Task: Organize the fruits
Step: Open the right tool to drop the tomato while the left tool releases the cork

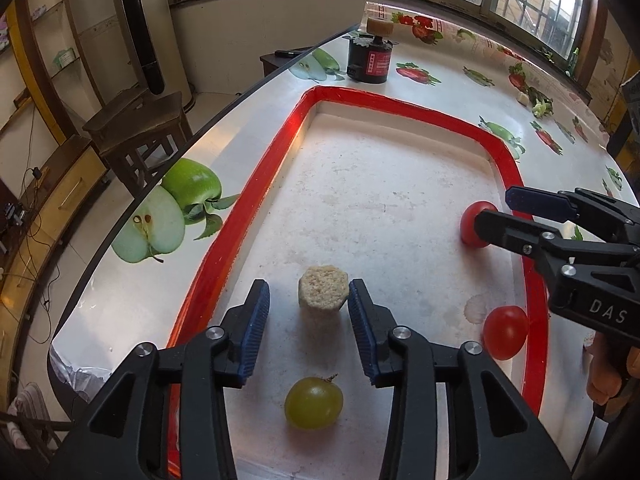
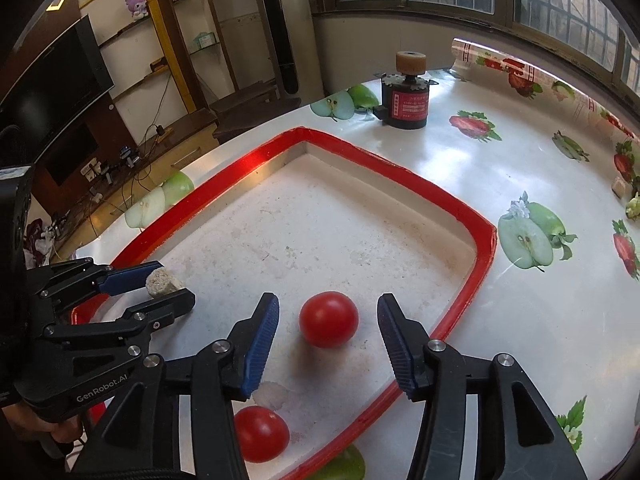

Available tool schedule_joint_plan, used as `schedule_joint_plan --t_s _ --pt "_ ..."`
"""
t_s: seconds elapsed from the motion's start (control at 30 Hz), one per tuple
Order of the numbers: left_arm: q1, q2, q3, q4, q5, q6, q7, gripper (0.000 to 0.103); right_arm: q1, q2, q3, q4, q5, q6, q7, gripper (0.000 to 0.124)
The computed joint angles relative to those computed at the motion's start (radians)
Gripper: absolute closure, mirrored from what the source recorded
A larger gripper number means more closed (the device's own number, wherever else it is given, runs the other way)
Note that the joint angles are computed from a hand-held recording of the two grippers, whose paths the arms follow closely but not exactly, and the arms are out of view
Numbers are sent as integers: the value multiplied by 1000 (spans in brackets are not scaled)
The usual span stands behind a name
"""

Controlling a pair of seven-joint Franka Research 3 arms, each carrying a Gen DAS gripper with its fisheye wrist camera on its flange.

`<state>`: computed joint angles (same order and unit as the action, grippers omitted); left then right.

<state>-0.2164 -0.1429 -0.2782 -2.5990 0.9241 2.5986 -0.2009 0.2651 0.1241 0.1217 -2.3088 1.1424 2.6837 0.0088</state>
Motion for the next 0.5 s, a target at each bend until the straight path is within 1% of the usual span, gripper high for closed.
schedule_joint_plan --t_s 0.13,0.23,0.33,0.37,0.43,0.5 --pt "-11 -23 -10 -9 -20 -21 -1 64 -16 -40 -16 -17 21 -37 -8 69" --pt "-21 -41 -22 -12 -27 -39 -5 64 -30 -82 -38 -42 28 -91 -8 69" --pt "-29 -57 -32 -12 -29 -49 -12 64 -35 -132 -58 -81 53 -109 -42 66" --pt "-32 -58 -35 -9 -34 -54 -9 63 -36 -147 -66 -94 60 -114 -52 65" --pt "-39 -62 -43 -3 -36 -67 -10 54 -40 -170 -82 -114 64 -127 -60 65" --pt "-47 -67 -52 2 -33 -81 -16 53 -45 -191 -96 -134 66 -133 -69 64"
